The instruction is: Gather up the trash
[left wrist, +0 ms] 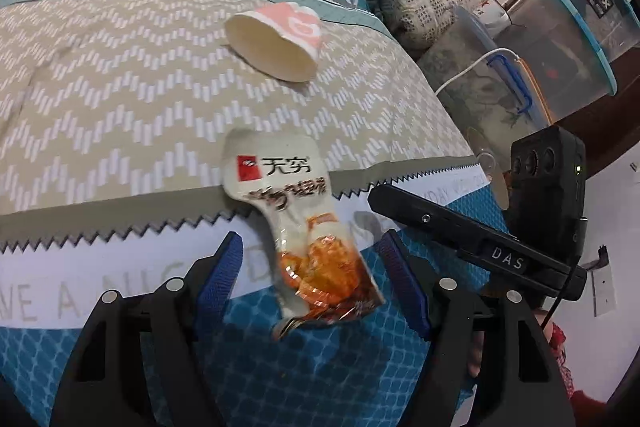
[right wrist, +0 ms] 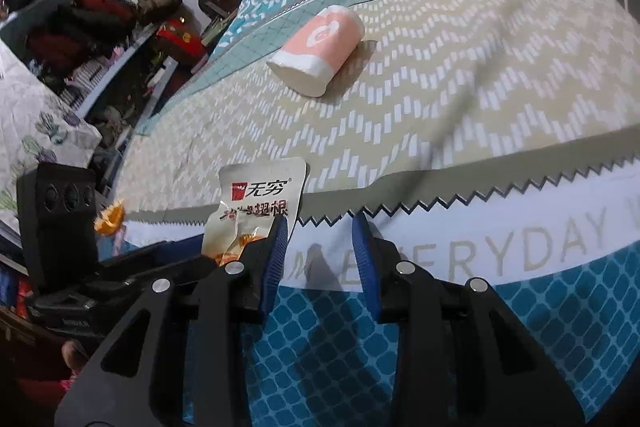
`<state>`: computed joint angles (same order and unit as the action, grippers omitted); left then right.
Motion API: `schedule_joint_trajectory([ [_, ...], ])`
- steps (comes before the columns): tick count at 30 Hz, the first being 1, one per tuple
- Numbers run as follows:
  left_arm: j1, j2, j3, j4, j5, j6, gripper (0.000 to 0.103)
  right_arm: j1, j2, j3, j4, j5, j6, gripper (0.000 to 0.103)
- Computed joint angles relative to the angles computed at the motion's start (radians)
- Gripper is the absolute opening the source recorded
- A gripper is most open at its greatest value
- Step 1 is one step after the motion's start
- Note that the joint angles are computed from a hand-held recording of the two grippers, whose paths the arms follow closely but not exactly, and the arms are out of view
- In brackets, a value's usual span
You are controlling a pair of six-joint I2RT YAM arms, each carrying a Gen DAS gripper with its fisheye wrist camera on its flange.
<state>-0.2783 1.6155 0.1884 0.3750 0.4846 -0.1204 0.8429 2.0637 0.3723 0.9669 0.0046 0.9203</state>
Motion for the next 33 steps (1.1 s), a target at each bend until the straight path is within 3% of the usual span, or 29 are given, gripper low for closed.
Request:
schedule_joint_trajectory([
  [1, -0.018, 0.007, 0.003, 0.010, -0.006, -0.012, 0.065, -0.008, 0.016, -0.010, 0.039, -0.012, 0.007, 0.036],
  [2, -0.036, 0.018, 0.007, 0.022, -0.008, -0.024, 0.056, -0.011, 0.034, -0.017, 0.069, -0.015, 0.011, 0.036],
  [3, -0.056, 0.045, 0.022, 0.025, -0.009, -0.032, 0.037, -0.013, 0.039, -0.024, 0.085, -0.019, 0.012, 0.036],
  [4, -0.066, 0.066, 0.029, 0.037, -0.013, -0.041, 0.033, -0.019, 0.043, -0.028, 0.095, -0.026, 0.011, 0.036],
  [5, -0.075, 0.061, 0.015, 0.068, -0.035, -0.058, 0.014, -0.013, 0.046, -0.025, 0.097, -0.023, 0.017, 0.036],
  [8, -0.034, 0.063, 0.014, 0.069, -0.012, -0.034, 0.015, -0.022, 0.031, -0.037, 0.103, -0.022, 0.021, 0.039],
  [12, 0.149, 0.081, 0.012, 0.067, 0.086, 0.042, 0.015, -0.066, -0.060, -0.048, 0.047, 0.000, 0.011, 0.040],
  [14, 0.235, 0.108, 0.027, 0.056, 0.124, 0.076, 0.015, -0.103, -0.105, -0.007, -0.042, -0.001, -0.002, 0.053],
  [16, 0.305, 0.143, 0.041, 0.058, 0.152, 0.096, 0.015, -0.122, -0.138, 0.055, -0.146, 0.046, -0.014, 0.079],
  [21, 0.374, 0.147, 0.028, 0.087, 0.186, 0.113, 0.015, -0.170, -0.093, 0.304, -0.398, 0.049, -0.040, 0.090],
  [23, 0.355, 0.119, 0.010, 0.098, 0.179, 0.114, 0.015, -0.185, -0.030, 0.461, -0.536, 0.045, -0.059, 0.090],
  [26, 0.335, 0.088, -0.010, 0.106, 0.172, 0.124, 0.015, -0.209, 0.063, 0.626, -0.646, 0.032, -0.068, 0.090],
  [28, 0.333, 0.098, -0.001, 0.098, 0.182, 0.125, 0.015, -0.229, 0.107, 0.679, -0.660, 0.011, -0.048, 0.090],
  [32, 0.365, 0.155, 0.034, 0.066, 0.226, 0.146, 0.015, -0.304, 0.196, 0.724, -0.595, -0.144, 0.062, 0.091],
  [33, 0.376, 0.168, 0.045, 0.050, 0.239, 0.153, 0.015, -0.300, 0.200, 0.724, -0.574, -0.135, 0.072, 0.091],
])
